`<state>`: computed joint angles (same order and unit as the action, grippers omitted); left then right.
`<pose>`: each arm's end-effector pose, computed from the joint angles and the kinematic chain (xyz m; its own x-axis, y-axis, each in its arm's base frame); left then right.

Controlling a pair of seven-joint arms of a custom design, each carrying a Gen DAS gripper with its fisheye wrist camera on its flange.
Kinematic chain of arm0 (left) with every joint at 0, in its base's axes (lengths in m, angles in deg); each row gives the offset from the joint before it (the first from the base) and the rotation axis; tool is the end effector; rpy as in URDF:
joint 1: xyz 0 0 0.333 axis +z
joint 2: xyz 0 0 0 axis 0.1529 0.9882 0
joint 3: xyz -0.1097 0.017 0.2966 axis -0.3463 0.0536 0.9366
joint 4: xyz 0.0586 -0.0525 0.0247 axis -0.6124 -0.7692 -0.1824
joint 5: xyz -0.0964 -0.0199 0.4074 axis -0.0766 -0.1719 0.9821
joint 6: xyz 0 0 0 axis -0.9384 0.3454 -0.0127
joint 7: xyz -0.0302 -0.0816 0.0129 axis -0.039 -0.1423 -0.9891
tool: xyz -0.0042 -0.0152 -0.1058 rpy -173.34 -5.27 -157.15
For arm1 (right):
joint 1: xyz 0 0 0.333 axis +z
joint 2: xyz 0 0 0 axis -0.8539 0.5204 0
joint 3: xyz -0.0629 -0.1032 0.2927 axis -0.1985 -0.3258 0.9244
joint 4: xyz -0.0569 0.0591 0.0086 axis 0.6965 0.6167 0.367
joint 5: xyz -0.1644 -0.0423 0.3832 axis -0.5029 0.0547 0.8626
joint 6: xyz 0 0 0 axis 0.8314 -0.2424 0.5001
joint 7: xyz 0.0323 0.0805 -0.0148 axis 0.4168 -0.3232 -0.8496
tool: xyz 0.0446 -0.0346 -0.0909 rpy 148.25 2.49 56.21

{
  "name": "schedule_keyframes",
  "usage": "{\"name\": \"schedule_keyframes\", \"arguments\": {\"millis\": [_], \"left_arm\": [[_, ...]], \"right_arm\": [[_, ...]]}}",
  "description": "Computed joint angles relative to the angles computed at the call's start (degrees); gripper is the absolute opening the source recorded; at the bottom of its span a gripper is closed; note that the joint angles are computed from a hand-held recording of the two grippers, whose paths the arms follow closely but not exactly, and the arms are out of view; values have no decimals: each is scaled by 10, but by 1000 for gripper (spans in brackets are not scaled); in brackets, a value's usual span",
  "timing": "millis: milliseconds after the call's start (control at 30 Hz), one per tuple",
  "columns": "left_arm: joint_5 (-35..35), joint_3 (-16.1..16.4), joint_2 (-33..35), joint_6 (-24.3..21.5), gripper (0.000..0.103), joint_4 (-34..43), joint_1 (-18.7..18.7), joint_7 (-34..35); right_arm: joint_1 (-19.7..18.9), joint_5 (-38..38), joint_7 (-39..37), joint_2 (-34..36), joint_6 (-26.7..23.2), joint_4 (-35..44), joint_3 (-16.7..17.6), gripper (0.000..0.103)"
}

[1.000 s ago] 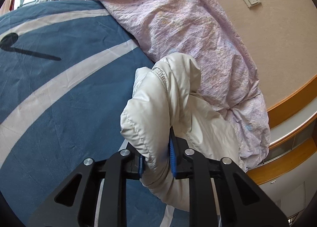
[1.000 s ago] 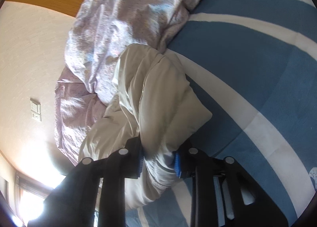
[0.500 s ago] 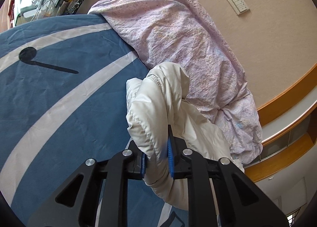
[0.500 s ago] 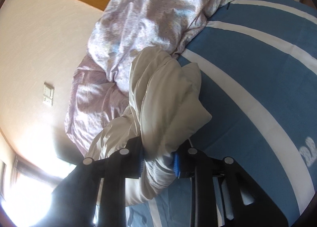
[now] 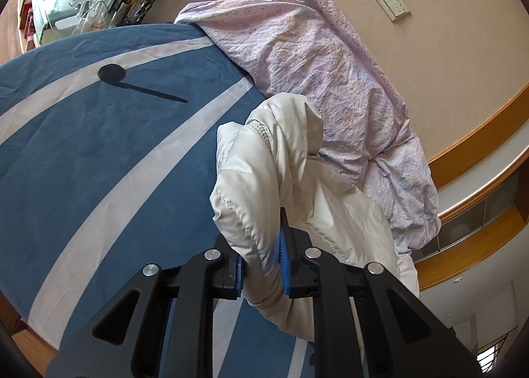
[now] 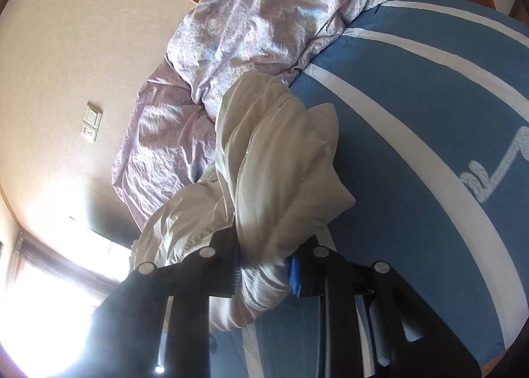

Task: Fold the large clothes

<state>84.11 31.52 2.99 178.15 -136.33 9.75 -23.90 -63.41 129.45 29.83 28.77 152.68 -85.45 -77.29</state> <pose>0.4498 -0.0160 0.4192 0.4197 -0.5551 0.7181 -0.3293 -0.8304 -0.4495 0.6272 -0.0770 0.4317 0.0565 -0.6825 -0.7287 -0.7689 0.4358 -0.4678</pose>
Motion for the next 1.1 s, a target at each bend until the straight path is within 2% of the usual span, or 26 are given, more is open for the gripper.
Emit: {"name": "schedule_keyframes", "arguments": {"millis": [100,200,300,400,467,500,533,567,633,667,733,867,933,1000,1100], "left_arm": [[-3,-6,-9,-5,16,-14,2,1],[1,9,-18,-3,16,-29,-11,-7],[-4,6,-24,6,16,-44,-9,-12],[-1,13,-20,6,22,-50,-15,-23],[-18,-9,-18,-1,28,-51,1,-26],[-26,-20,-19,-3,34,-52,9,-24],[-38,-40,-23,-13,44,-53,24,-20],[-55,-73,-30,-32,50,-52,49,-13],[-72,-105,-35,-43,67,-54,75,-7],[-77,-117,-36,-45,68,-54,85,-4],[-85,-143,-39,-53,71,-54,106,3],[-102,-245,-57,-67,77,-50,195,8],[-99,-266,-61,-68,81,-46,214,6],[-95,-271,-57,-67,81,-42,217,2],[-94,-280,-49,-63,81,-35,222,-4]], "right_arm": [[0,-1,2,-12,-1,-19,-2,23],[2,-6,5,-26,2,-41,-5,23],[6,-18,4,-40,10,-63,-9,25],[15,-56,16,-45,46,-74,-9,37],[22,-72,20,-49,74,-80,-8,51],[27,-84,24,-56,103,-87,-5,56],[34,-94,24,-65,148,-98,-1,64],[40,-92,14,-71,180,-106,0,68],[58,-82,-12,-86,286,-123,9,72],[66,-76,-32,-90,342,-126,18,73],[85,-97,-40,-92,387,-124,16,73],[113,-174,-36,-94,405,-115,20,76],[122,-227,-10,-91,400,-110,25,76],[129,-292,31,-85,391,-106,31,76],[144,-350,49,-78,394,-107,40,76]]}}
